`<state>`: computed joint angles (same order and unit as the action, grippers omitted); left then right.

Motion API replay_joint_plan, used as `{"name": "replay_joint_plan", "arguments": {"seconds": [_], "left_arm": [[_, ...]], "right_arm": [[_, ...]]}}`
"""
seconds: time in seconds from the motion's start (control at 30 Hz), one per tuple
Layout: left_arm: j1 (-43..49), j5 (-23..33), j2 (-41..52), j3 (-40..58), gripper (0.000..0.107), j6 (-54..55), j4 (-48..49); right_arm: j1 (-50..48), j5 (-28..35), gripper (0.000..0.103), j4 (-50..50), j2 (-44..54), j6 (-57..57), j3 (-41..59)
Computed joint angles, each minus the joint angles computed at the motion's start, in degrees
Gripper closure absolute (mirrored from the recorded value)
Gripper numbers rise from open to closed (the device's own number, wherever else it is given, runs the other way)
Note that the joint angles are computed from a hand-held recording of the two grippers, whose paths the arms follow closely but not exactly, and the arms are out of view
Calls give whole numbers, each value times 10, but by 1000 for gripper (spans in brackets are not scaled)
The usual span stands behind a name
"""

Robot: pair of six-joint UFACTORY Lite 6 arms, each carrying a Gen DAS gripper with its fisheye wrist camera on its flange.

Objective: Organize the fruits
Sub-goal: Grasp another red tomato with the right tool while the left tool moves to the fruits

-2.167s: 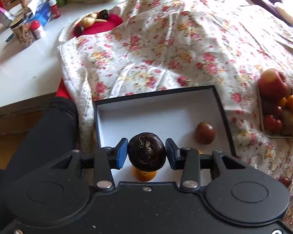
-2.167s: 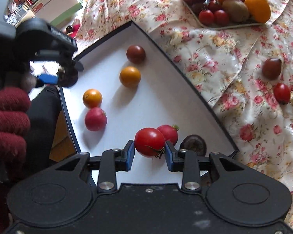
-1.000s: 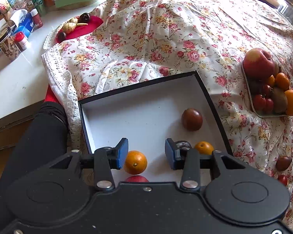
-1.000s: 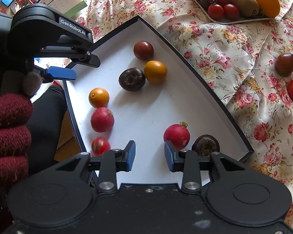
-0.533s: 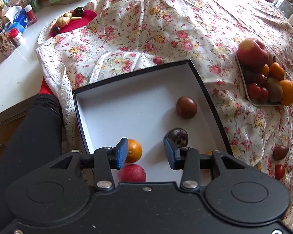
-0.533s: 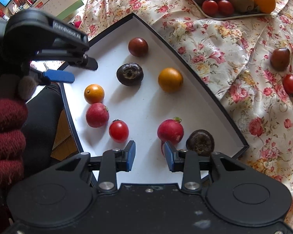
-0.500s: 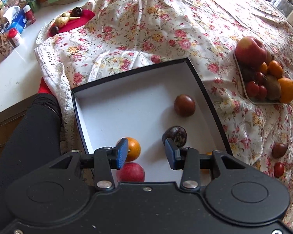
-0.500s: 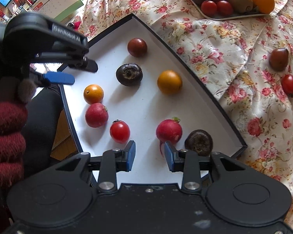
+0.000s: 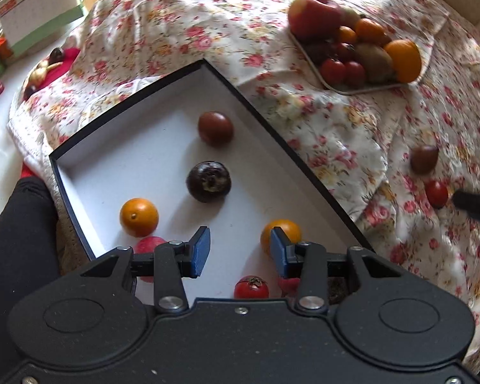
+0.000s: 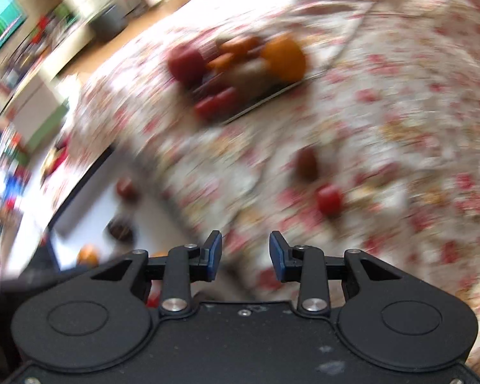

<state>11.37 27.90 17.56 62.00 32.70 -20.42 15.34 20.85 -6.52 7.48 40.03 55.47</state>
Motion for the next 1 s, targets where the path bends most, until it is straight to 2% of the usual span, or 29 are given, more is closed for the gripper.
{"name": "replay_joint_plan", "arguments": {"seconds": [0.23, 0.5, 0.67, 0.8, 0.83, 0.93, 1.0], "left_arm": [[-13, -5, 5, -3, 58, -13, 16], [-17, -5, 10, -3, 58, -27, 31], [-14, -2, 13, 2, 58, -23, 24], [-14, -2, 10, 0, 58, -19, 23], [-14, -2, 10, 0, 58, -19, 23], [-16, -3, 11, -1, 58, -25, 30], [-18, -4, 13, 0, 58, -30, 35]], "right_arm": [[-106, -16, 67, 16, -2, -25, -25], [-70, -31, 67, 47, 93, -60, 25], [-52, -29, 67, -23, 150, 22, 65], [-43, -18, 67, -126, 179, 120, 87], [-45, -16, 67, -128, 188, 119, 93], [-61, -27, 67, -50, 211, 34, 102], [-63, -32, 67, -48, 222, 34, 106]]}}
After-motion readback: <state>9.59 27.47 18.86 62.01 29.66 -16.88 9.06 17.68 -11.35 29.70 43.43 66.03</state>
